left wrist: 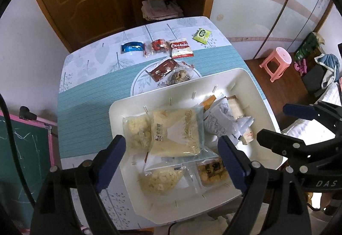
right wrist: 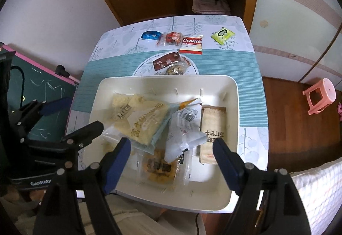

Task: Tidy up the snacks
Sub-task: 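Move both open tools back over the snacks on the table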

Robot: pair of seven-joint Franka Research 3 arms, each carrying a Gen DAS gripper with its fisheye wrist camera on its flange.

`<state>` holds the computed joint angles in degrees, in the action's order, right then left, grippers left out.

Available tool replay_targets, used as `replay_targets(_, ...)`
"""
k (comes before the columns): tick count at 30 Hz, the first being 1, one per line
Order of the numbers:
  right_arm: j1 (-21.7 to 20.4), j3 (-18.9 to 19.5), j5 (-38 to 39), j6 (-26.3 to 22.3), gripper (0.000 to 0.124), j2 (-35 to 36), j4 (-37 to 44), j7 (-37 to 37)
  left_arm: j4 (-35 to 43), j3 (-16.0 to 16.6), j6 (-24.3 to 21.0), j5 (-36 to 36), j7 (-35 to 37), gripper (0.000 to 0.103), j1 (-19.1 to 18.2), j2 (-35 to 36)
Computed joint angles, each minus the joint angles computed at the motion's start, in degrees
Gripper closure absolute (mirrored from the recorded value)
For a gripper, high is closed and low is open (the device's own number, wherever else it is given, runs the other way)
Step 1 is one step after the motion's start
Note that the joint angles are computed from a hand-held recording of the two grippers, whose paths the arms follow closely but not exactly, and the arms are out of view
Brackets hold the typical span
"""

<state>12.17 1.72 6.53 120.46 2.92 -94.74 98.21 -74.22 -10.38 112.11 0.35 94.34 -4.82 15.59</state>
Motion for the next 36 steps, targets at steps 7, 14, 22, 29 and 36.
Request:
replay_targets(7,0.11,0.07,-0.39,0.98,0.044,-0.69,-0.94,-0.13,1.04,0.02,-1.45,0.00,-0.95,0.016,-0.08,0.53)
replay_targets(14,-0.39,-0.17,0.05,2.35,0.044,-1.70,-2.28,-0.63,1.71,-0.22,-1.33,0.57,-0.65,0.016,-0.52,0.97)
replay_targets(22,-0.95,-0.25,-0.64,4.33,0.044,-2.88,-3.54,-0.72,3.39,-0.47,-0.65,2.25,0.60,0.016,-1.69,2.09)
replay_targets(29,-1.11,-0.22,-0.51,5.07,0.044,-2.22,-2.92,-0.67,7.73,-0.40,-1.86,1.99,0.56,0.016,-1.74,4.60)
replay_targets(36,-1.08,-0.39,0.60,4.29,0.044,0.33,0.39,-0.89,16.61,-0.02,-5.78,1.45,-1.55,0.016,-1.58,9.93)
